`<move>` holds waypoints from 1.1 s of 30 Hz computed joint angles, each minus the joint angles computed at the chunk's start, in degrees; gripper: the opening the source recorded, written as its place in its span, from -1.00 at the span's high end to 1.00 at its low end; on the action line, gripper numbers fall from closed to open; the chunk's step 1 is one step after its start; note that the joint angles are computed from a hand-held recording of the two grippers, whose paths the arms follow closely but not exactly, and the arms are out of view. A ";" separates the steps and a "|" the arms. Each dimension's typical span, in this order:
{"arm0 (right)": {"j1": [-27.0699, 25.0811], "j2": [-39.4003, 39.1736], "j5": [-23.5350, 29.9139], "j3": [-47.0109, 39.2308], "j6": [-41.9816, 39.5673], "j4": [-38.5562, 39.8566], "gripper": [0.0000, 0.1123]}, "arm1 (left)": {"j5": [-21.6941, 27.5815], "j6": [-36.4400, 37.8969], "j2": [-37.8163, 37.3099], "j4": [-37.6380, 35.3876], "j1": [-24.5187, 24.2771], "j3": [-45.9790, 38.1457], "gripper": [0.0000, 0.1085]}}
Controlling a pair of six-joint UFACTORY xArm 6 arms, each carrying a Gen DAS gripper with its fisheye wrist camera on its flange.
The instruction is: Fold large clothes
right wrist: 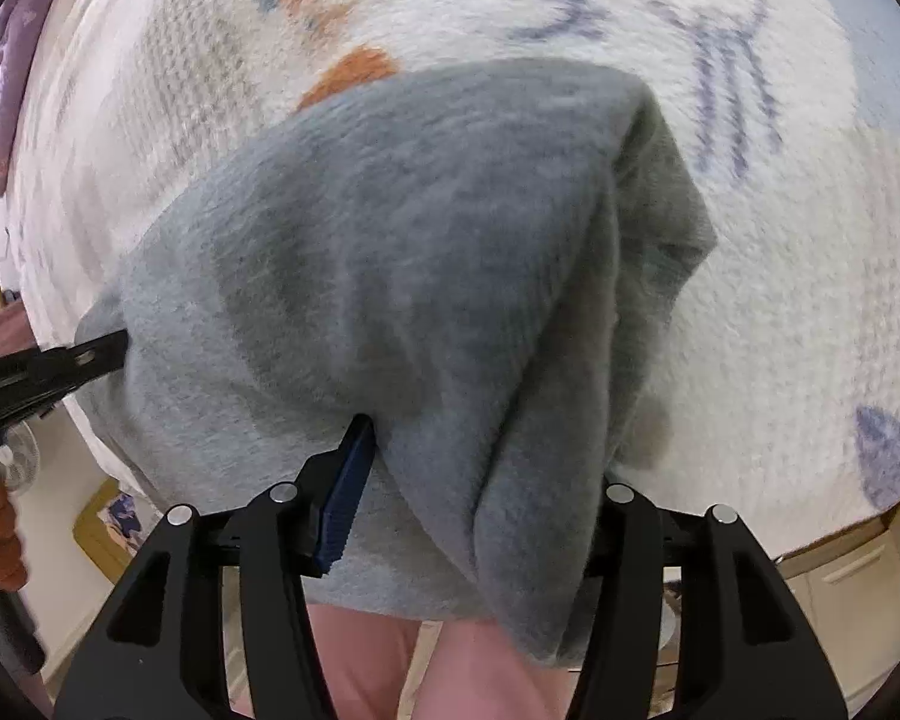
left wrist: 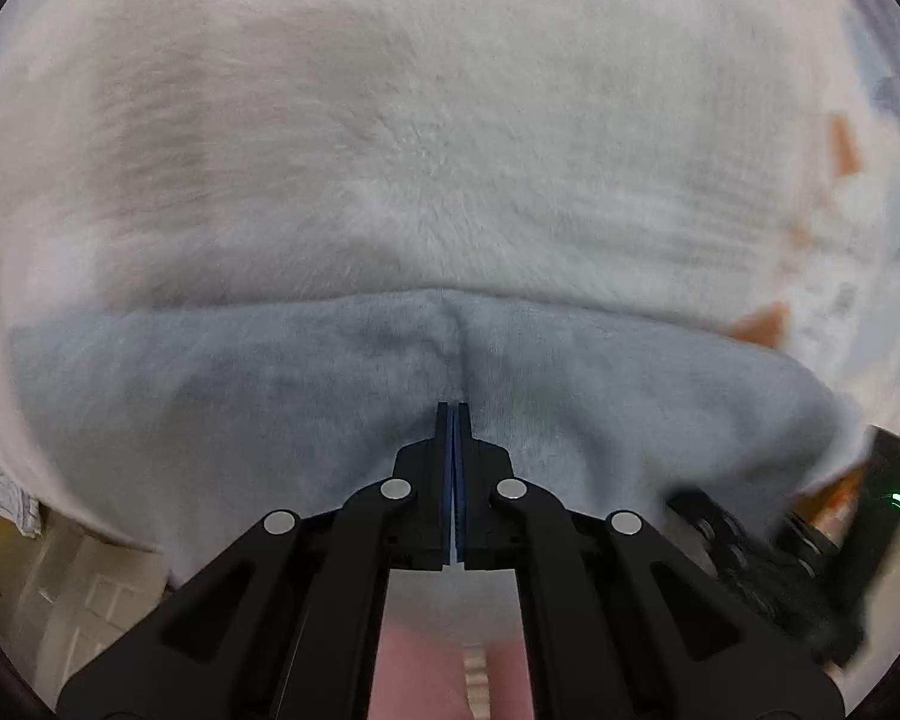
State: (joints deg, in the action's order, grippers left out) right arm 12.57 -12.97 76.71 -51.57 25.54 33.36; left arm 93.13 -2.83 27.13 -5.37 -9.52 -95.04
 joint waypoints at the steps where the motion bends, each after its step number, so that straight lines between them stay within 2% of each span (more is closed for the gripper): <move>1: 0.21 0.50 -0.29 -0.18 -0.60 0.15 0.02 | -0.52 -1.55 0.98 0.38 -0.27 -0.63 0.97; 3: -0.66 0.58 -0.20 0.01 -1.05 1.17 0.02 | 3.19 -1.91 2.94 2.64 -1.70 -4.49 1.00; 6: -0.82 0.33 1.59 -0.96 -0.82 -0.21 0.02 | 4.76 -1.11 -2.70 4.61 -3.16 -0.70 1.00; 8: -0.33 0.61 2.40 -1.87 -1.31 -1.54 0.00 | 2.76 -1.54 -4.81 4.29 -2.93 2.75 1.00; 10: -0.14 0.66 0.57 -0.91 -2.97 -1.92 -0.06 | -1.58 -4.74 -2.49 2.43 -1.43 3.92 0.98; 12: -0.85 0.19 -1.13 0.52 -4.09 -0.55 -0.10 | 1.26 -5.42 0.28 3.26 -2.14 0.32 0.99; 16: -1.46 -1.83 0.43 0.97 -3.57 -1.22 -0.06 | 1.75 -2.53 -7.77 4.96 -4.20 5.76 1.00; 17: -1.47 -1.86 0.85 0.63 -3.15 -1.81 -0.06 | 0.67 -2.65 -9.02 4.22 -3.69 7.49 1.00; 19: -0.53 -2.35 -0.98 1.51 -3.80 -2.49 -0.12 | -4.84 -1.88 -8.94 2.86 -2.46 11.39 0.97; 20: 1.12 -1.72 -3.27 1.55 -3.18 -2.24 -0.19 | -4.90 -2.35 -7.34 2.19 -1.80 10.02 0.99; 22: 1.68 -2.64 -5.91 2.91 -2.10 -1.27 -0.19 | -1.85 -2.51 -4.97 -0.23 -0.22 6.67 0.98; 25: 2.08 -5.30 -6.71 4.24 -0.87 -2.93 -0.15 | -1.12 0.93 -13.91 0.43 -0.79 13.48 0.99; 26: 2.33 -5.96 -6.84 4.48 0.11 -3.69 -0.15 | -1.71 1.46 -16.34 0.11 -0.85 16.48 0.99; 27: 2.79 -6.42 -7.47 4.83 1.42 -4.41 -0.15 | -4.69 0.99 -19.05 -0.39 -0.32 21.37 0.99; 29: 5.13 -7.71 -8.98 6.02 3.75 -5.73 -0.19 | -13.39 -0.36 -20.61 -1.86 0.38 28.53 0.92; 30: 5.74 -7.96 -10.06 6.50 4.10 -6.52 -0.19 | -14.99 -1.00 -20.84 -1.53 -0.13 29.40 0.93; 31: 8.47 -8.62 -11.39 6.57 6.84 -6.81 -0.19 | -14.49 -0.65 -21.03 -0.58 -0.80 29.23 0.93; 33: 10.74 -10.45 -13.79 7.85 9.78 -7.56 -0.16 | -14.12 -0.22 -25.63 0.38 -1.38 32.14 0.96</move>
